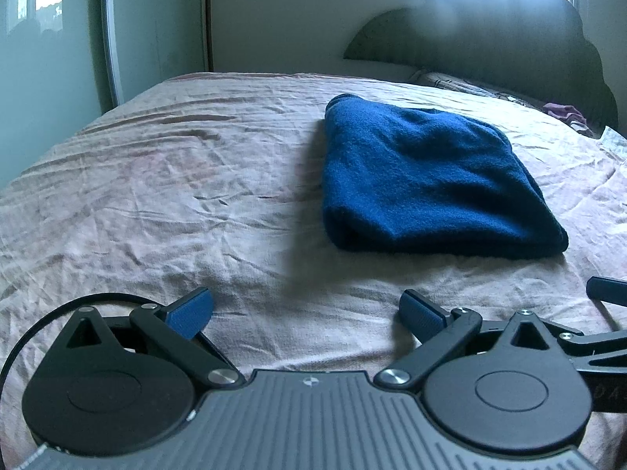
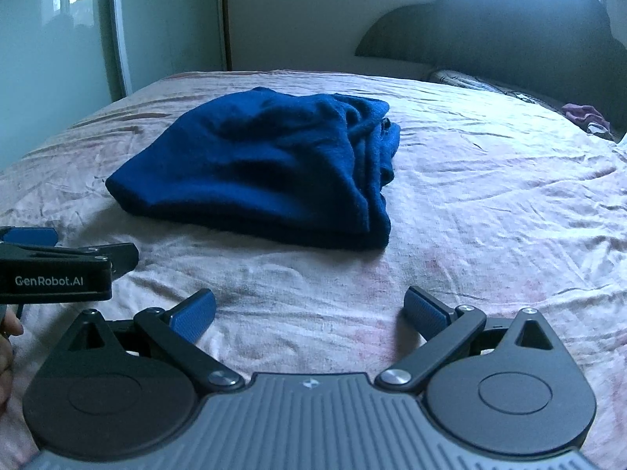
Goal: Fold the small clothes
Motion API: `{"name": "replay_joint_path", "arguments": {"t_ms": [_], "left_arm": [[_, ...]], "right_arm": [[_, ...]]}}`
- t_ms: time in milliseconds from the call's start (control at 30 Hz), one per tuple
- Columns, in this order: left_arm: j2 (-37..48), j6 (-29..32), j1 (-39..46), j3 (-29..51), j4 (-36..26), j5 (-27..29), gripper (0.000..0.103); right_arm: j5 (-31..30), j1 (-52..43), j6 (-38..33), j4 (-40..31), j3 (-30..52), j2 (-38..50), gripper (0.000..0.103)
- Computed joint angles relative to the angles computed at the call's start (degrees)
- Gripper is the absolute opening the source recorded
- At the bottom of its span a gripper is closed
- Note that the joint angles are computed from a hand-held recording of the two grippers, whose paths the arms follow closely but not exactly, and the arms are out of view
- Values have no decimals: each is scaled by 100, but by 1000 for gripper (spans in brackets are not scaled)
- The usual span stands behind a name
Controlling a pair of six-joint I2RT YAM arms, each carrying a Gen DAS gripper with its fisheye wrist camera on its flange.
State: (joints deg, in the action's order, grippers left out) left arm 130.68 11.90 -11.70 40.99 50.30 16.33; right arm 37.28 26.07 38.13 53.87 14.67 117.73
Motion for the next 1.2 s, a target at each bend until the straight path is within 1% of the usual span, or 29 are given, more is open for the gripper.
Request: {"name": "replay_joint_path", "arguments": {"t_ms": [1133,1200], "left_arm": [[21,12,-8,11,7,-25,103],[19,11,-7,9,8,-24,103]], "right_arm": [[-8,-12,-18,23,9,27,103],[57,39,29,-13,24,28,103]]}}
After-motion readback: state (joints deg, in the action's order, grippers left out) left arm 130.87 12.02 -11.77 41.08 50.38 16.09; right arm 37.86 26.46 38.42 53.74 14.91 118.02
